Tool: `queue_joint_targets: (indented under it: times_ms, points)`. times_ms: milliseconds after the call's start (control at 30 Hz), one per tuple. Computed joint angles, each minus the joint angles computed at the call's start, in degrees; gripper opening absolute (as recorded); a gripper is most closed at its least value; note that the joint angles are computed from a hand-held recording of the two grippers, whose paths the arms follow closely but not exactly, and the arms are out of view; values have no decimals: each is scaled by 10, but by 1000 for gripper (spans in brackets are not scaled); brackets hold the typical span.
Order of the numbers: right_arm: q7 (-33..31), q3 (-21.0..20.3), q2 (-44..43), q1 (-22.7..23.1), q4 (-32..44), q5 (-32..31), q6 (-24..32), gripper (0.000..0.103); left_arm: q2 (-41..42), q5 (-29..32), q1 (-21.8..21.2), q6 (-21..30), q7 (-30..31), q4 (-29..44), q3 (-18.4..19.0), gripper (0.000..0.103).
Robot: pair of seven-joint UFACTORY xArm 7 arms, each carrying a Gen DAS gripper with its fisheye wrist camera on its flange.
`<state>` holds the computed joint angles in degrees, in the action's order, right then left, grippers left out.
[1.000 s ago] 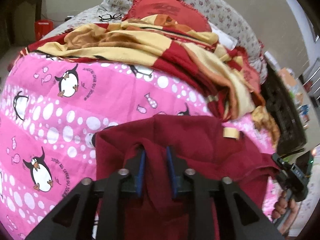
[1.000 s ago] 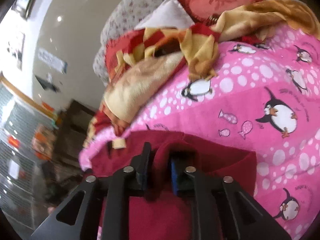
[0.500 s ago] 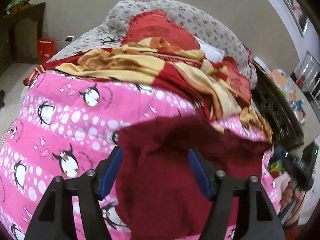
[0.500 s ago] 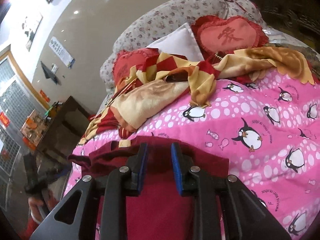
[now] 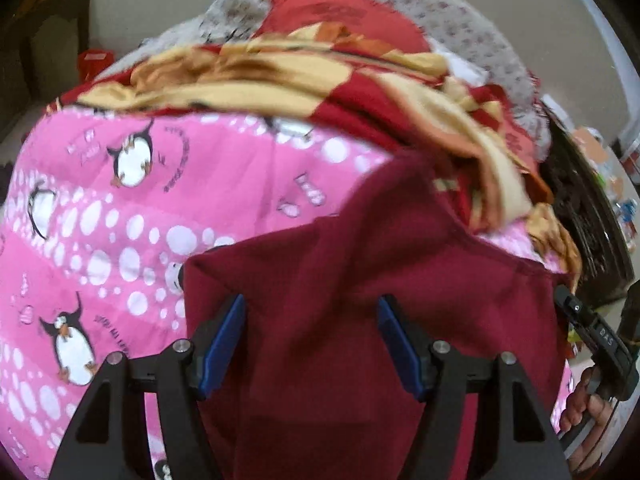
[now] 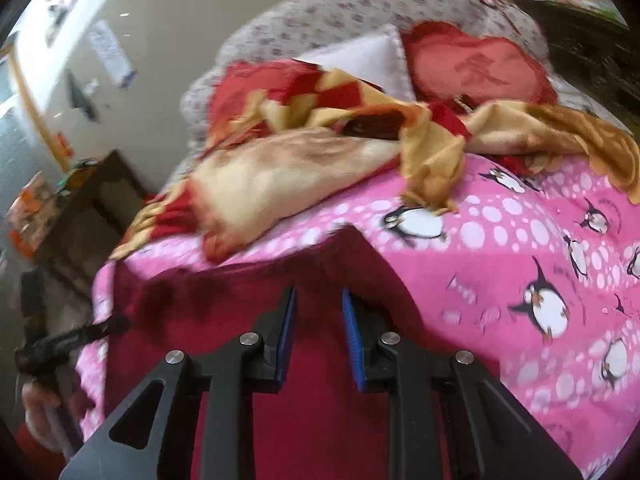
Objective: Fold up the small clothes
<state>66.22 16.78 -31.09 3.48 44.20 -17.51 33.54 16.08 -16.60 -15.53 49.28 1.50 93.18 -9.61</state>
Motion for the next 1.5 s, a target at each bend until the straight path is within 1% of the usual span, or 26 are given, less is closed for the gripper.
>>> queue_joint_targets:
  times_ms: [33, 67, 133, 200, 300, 367, 400, 433, 467, 567, 667, 800, 833, 867, 900, 933, 1000, 1100, 1200, 1233, 1300, 1333, 1367, 1400, 1433, 1500]
  points:
    - [-2, -11, 12, 1, -2, 11, -8, 30, 13, 6, -2, 8, -8, 13, 2, 71]
    - [-13, -32, 30, 10, -5, 34, -16, 30, 18, 7, -3, 9, -9, 17, 2, 71]
    - [-12, -40, 37, 7, -17, 41, -38, 30, 24, 13, -4, 14, -8, 26, 2, 72]
    - [-10, -40, 25, 7, -26, 45, -47, 30, 24, 7, 0, 22, -6, 30, 0, 72]
    - [-8, -37, -37, 18, -50, 64, -29, 31, 3, -10, 11, 23, 6, 11, 0, 72]
    - [-19, -39, -97, 39, -73, 86, -2, 33, -35, -36, 23, 12, 35, -30, -1, 72]
    - [-24, -35, -128, 49, -84, 95, 16, 33, -47, -45, 26, 8, 48, -43, -1, 72]
    - [-26, -28, -149, 55, -88, 101, 33, 33, -75, -61, 32, 2, 73, -74, 0, 72]
    - [-29, -20, -181, 68, -96, 110, 61, 33, -88, -67, 33, 0, 84, -87, 2, 72]
    - [-24, 8, -234, 100, -109, 138, 118, 33, -147, -99, 38, 1, 133, -154, 15, 72]
    - [-5, 30, -258, 132, -132, 170, 131, 33, -186, -117, 38, 16, 147, -199, 30, 72]
    - [22, 45, -244, 155, -162, 194, 111, 33, -224, -117, 38, 31, 149, -249, 46, 72]
    - [36, 49, -245, 156, -172, 198, 98, 30, -230, -116, 38, 35, 148, -256, 49, 72]
    - [46, 52, -248, 157, -177, 197, 89, 15, -237, -117, 39, 42, 148, -263, 53, 72]
    - [48, 50, -253, 164, -180, 197, 76, 13, -244, -120, 39, 46, 150, -269, 56, 72]
    - [48, 52, -256, 164, -176, 191, 82, 13, -256, -126, 39, 48, 157, -281, 61, 72]
    - [47, 65, -270, 160, -156, 168, 118, 13, -274, -126, 38, 46, 168, -298, 65, 72]
    - [50, 54, -269, 172, -154, 180, 155, 13, -285, -114, 34, 37, 175, -314, 64, 72]
    - [60, 54, -252, 171, -150, 186, 164, 13, -280, -86, 32, 26, 161, -319, 57, 72]
    - [68, 58, -249, 162, -138, 181, 174, 15, -280, -80, 31, 21, 156, -322, 57, 72]
    - [89, 79, -246, 131, -97, 151, 209, 20, -280, -79, 30, 13, 155, -327, 59, 72]
    - [91, 84, -244, 123, -82, 139, 215, 21, -280, -78, 29, 9, 156, -329, 59, 72]
    - [87, 88, -234, 111, -63, 123, 211, 24, -279, -76, 29, 5, 154, -330, 59, 72]
    - [81, 89, -215, 100, -45, 110, 197, 27, -278, -73, 29, 0, 150, -332, 58, 72]
    - [73, 88, -193, 95, -32, 103, 176, 27, -276, -71, 28, -3, 146, -332, 58, 72]
    - [42, 84, -110, 89, 7, 91, 109, 28, -275, -72, 27, -3, 142, -333, 59, 72]
